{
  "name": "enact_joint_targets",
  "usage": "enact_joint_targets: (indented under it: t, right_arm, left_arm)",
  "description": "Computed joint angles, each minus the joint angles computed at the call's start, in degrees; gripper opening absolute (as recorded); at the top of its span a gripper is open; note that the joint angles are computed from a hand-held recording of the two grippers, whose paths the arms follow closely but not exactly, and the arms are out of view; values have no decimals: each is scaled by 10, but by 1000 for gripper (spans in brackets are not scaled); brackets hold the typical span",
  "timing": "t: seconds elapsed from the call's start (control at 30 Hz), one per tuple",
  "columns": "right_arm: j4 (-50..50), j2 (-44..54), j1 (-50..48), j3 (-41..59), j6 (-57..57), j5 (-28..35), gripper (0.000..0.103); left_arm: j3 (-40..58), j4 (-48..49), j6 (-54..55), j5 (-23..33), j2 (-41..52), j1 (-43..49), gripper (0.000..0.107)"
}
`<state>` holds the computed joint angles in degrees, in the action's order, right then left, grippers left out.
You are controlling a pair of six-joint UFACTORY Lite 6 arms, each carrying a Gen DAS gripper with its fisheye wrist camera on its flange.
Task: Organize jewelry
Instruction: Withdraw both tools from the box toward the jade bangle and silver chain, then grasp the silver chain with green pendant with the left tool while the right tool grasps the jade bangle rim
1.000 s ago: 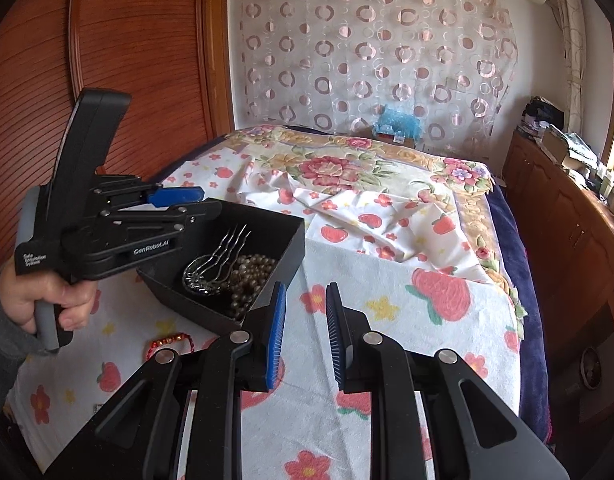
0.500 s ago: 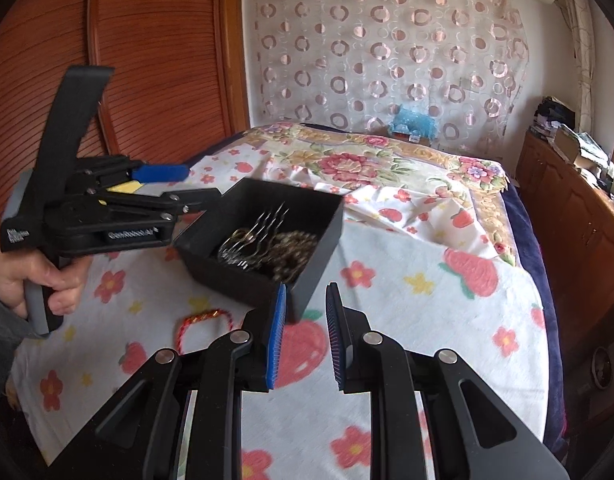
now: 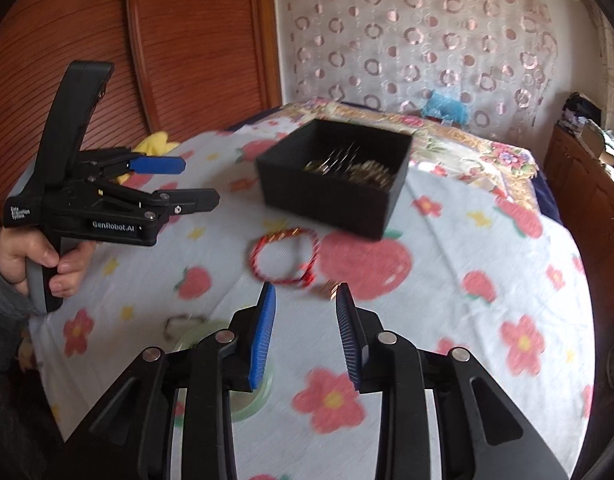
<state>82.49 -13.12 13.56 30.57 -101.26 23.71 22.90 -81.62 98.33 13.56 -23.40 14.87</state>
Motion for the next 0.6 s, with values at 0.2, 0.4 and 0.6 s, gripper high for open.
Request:
enact_joint_targets:
  t: [0.2,0.4,0.6]
  right_arm:
    - [-28,-11,26,-31,19,-5,34]
    - [-49,11,56,-37,30,-32,34]
    - [-17,-4,75,-55,-1,-65,23]
  left_arm:
    - [-50,92,-57,20,-36,23,85]
    - [-83,63,-19,11,-38,9,85]
    - [-92,13,25,-7,-23,-8,86]
